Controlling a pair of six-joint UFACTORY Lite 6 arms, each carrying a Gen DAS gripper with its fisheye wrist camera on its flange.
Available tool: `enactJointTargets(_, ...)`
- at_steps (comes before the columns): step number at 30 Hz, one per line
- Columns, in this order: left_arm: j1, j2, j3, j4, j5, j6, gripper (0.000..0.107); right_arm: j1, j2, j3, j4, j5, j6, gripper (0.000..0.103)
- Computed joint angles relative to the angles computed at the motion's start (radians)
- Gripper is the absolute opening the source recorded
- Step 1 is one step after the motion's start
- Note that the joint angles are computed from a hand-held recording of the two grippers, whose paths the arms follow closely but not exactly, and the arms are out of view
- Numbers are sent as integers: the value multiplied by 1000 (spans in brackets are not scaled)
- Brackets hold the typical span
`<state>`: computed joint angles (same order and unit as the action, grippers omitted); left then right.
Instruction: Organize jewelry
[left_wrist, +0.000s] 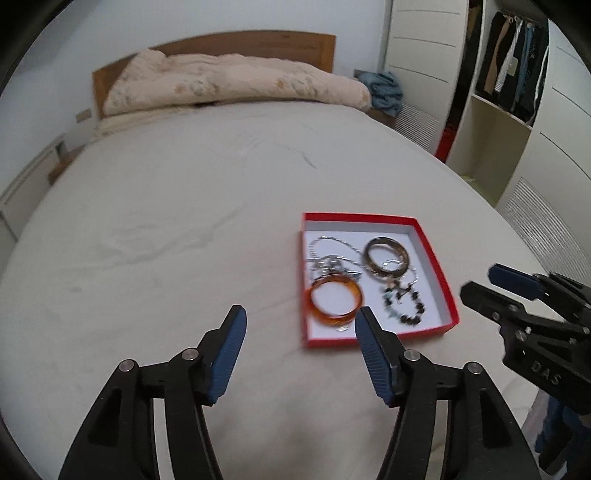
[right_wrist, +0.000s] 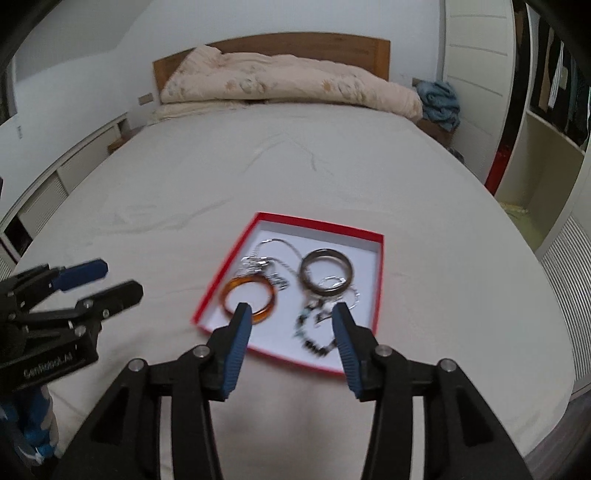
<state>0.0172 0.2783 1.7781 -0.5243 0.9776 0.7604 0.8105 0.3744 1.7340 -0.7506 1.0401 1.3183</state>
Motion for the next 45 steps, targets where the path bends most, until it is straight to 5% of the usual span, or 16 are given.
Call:
enactJointTargets(12,308,-200,-75,-134,56,171,78,293,287,509,-71,307,48,53)
enactJointTargets(23,622,-348,-240,-305,149,425,86,436,463,774,-154,486,62,56)
enactJointTargets(45,855,-438,-331,-392,317,595,89,517,442,698,-230,543,147,68)
